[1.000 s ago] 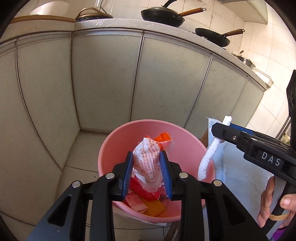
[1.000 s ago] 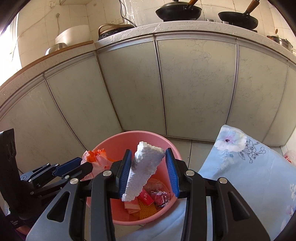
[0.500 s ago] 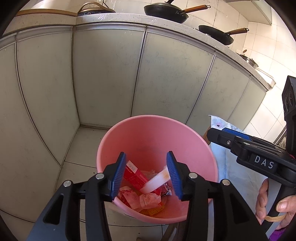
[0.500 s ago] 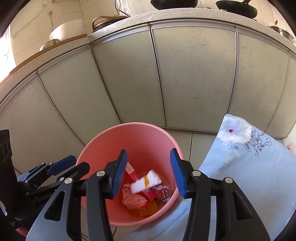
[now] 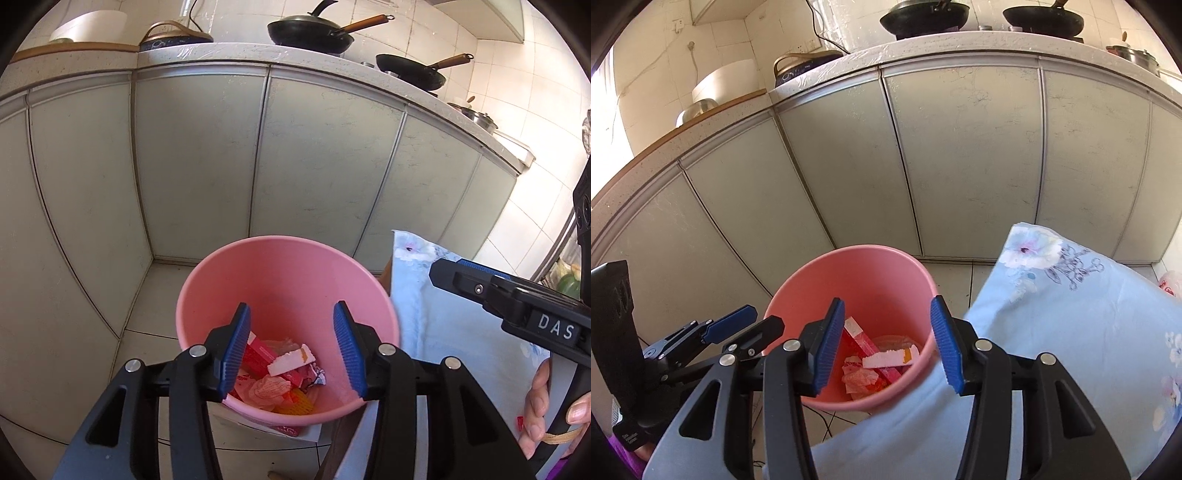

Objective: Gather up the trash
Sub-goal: 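Move both tools back over the table of trash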

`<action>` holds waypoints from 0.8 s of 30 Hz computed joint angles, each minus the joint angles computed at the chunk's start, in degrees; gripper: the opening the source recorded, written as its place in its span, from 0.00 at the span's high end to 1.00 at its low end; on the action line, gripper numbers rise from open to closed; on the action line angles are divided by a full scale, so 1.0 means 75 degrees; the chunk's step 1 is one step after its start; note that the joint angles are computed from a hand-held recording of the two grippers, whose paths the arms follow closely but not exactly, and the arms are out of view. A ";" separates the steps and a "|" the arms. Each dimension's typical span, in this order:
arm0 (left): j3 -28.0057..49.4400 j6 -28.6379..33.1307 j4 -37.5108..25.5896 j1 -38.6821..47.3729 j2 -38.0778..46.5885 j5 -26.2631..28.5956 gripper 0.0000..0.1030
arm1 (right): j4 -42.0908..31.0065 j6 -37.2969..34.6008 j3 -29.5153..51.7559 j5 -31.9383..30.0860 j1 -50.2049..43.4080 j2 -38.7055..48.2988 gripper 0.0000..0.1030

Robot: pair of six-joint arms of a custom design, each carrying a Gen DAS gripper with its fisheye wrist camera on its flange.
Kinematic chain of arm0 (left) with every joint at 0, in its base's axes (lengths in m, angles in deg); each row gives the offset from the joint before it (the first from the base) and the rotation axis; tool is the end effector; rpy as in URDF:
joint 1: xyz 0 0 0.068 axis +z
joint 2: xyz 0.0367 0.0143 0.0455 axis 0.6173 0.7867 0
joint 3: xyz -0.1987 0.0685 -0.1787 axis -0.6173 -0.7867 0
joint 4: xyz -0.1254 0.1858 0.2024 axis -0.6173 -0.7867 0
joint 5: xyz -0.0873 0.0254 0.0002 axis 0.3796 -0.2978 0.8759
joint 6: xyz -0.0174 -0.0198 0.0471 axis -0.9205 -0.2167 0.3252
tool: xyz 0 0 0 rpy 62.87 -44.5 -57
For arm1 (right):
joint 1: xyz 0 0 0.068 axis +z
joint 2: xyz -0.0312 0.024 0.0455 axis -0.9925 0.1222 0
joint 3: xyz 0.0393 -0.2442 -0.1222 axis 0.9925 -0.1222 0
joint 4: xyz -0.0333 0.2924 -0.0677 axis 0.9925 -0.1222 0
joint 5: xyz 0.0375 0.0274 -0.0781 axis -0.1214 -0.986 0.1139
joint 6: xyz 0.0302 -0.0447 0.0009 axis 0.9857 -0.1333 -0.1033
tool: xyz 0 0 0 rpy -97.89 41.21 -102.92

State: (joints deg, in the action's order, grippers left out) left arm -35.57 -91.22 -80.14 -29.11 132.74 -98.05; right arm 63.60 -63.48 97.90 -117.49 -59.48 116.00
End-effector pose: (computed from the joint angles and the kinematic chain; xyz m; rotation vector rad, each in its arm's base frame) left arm 0.1264 -0.2302 0.1298 -0.7835 2.1195 0.1581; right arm 0.2952 0.1498 0.1467 -1.0390 2.1754 0.7784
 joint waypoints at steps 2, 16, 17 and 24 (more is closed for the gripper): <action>0.0257 0.0030 -0.0122 -0.0087 0.0166 -0.0029 0.56 | -0.0208 -0.0099 -0.0111 -0.0118 -0.0208 -0.0250 0.51; 0.1977 0.0398 -0.0780 -0.0502 0.1208 -0.0309 0.55 | -0.1841 -0.1717 -0.0930 -0.1226 -0.2257 -0.1917 0.43; 0.2072 0.0431 -0.0799 -0.0527 0.1267 -0.0326 0.55 | -0.1973 -0.1878 -0.0962 -0.1298 -0.2439 -0.2016 0.43; 0.2768 0.0988 -0.0679 -0.0571 0.1742 -0.0412 0.55 | -0.3003 -0.3049 -0.0960 -0.1848 -0.3580 -0.2336 0.43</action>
State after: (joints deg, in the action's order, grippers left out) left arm -14.81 -83.81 -85.24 -33.39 145.81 -101.14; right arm 41.07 -86.35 90.70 -131.36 -86.33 98.48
